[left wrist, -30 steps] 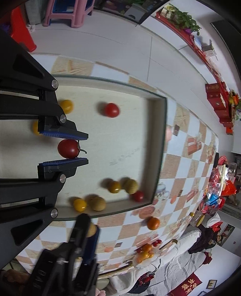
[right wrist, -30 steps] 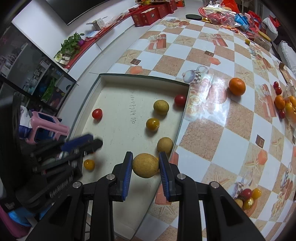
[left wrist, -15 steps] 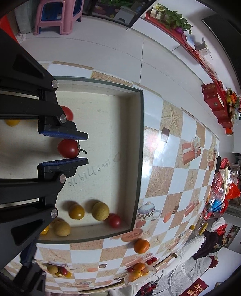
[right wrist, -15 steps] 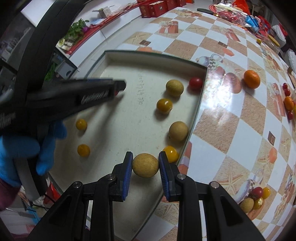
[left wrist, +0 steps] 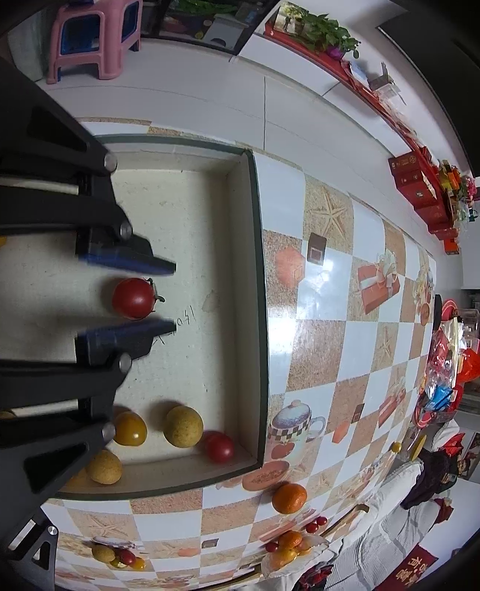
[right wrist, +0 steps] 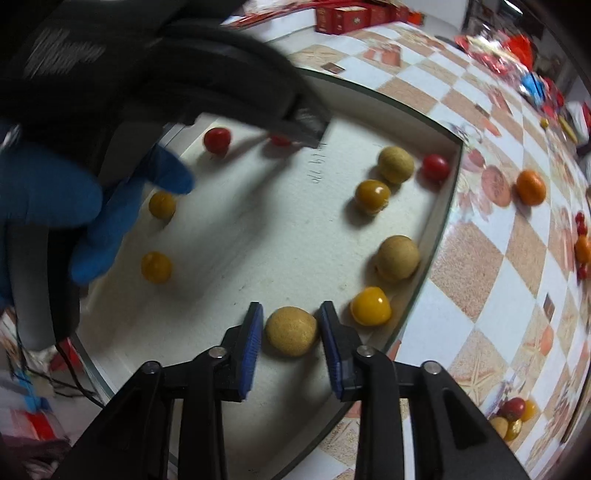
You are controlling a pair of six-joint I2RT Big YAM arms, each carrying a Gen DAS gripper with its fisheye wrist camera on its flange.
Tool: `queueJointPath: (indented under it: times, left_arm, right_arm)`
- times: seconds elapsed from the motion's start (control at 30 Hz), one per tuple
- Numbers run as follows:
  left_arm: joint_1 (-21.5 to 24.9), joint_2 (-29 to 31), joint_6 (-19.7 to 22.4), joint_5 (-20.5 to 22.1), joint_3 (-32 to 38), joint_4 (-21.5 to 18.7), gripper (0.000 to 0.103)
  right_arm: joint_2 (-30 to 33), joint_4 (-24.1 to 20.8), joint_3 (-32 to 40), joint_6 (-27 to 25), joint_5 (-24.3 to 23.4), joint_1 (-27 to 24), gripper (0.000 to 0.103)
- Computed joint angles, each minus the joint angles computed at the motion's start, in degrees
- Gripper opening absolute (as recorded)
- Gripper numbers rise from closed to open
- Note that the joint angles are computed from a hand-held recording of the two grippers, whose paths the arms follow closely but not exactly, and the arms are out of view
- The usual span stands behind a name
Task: Organize fruits
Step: 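Carry both fruits over the white box and open both tools to release, then move both open tools back over the remaining fruits on the table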
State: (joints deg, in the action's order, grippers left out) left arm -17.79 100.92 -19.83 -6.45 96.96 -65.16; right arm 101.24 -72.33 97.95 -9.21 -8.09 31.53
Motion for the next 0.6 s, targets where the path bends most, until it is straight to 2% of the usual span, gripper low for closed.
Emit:
queueJointPath:
  times: [0.03,0.07,0.1,0.33,0.53,0.6]
  left_arm:
    - [-0.1,-0.1,0.1,-0.3,-0.1,0.1,0.061]
    - [-0.3,-0.4,0.1,-1.3,-0.5,0.9,0.067]
    - [-0.4,-0.6,0.5,-1.7,-0.7,1.4,0.067]
    - [-0.3,-0.5,0.5,-1.2,-0.2,0.3,0.067]
    - [-2.0,-1.0,1.9,-1.8,0.4,-0.6,0.067]
    - [-3.0,-1.2,2.4,-1.8,0.8,-0.9,0.067]
  right_arm:
    - [-0.1,0.1,-0.2,-1.3,0.0,0.3,0.047]
    - [-0.3,0.2,-0.5,-2.5,0.5,0.8,0.06]
    - [-0.4,0.2,-0.8,-3.3,1.3,1.2,0.073]
    - [-4.8,2.5,-4.7,-4.1,0.6,1.2,0.081]
    - [-10.1,4.2,-8.2,-3.3,1.8,-2.5,0.083]
    - [-11.6,4.1,-9.3,-1.6,1.8,-4.4,0.083]
